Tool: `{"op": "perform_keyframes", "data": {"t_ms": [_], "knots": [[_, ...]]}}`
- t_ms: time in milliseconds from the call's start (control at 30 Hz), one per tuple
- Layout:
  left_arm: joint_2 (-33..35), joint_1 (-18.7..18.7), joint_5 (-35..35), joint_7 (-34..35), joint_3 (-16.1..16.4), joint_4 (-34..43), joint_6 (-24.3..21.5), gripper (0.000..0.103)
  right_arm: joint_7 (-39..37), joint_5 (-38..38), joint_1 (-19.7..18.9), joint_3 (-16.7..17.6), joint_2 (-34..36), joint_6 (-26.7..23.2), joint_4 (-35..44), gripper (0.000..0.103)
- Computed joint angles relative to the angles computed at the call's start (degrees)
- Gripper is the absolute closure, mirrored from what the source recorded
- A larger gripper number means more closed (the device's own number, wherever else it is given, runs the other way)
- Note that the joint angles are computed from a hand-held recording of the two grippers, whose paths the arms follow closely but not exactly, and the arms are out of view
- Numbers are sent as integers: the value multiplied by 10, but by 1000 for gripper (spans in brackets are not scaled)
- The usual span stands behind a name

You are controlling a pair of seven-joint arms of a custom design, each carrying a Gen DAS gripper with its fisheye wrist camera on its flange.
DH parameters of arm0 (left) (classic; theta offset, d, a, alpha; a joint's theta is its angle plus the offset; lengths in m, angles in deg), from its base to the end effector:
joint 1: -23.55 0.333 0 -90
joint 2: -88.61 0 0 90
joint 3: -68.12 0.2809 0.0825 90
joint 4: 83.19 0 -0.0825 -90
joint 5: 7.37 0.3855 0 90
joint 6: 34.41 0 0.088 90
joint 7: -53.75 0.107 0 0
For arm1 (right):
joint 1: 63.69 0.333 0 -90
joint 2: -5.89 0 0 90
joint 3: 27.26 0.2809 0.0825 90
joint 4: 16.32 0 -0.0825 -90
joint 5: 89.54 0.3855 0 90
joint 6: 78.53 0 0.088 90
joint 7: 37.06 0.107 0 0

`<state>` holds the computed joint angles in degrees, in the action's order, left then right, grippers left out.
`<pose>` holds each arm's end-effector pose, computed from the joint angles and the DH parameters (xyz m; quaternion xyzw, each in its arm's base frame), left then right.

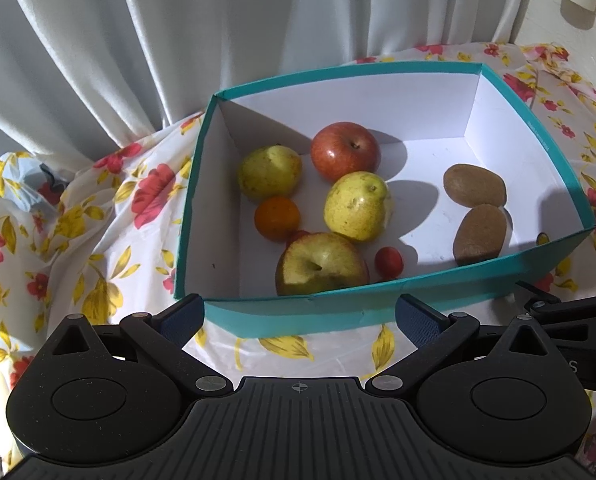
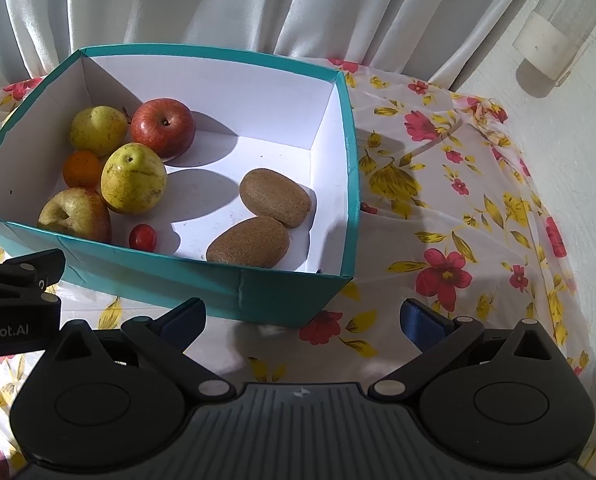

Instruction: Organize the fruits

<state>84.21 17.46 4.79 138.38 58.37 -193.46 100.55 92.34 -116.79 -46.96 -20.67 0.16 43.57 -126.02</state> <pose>0.5613 -0.1588 0.5423 -0.5730 0.7747 -0.1502 0.2211 0.5272 0.2076 0.5380 -0.6505 0.7101 -0.2519 0.0955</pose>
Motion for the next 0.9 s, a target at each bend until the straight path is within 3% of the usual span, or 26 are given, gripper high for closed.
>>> {"op": "perform_keyframes", "data": {"t_ms": [900], "knots": [[0, -3, 14, -6, -2, 0, 0, 0, 5, -3, -4, 1, -8, 3, -7, 0]]}}
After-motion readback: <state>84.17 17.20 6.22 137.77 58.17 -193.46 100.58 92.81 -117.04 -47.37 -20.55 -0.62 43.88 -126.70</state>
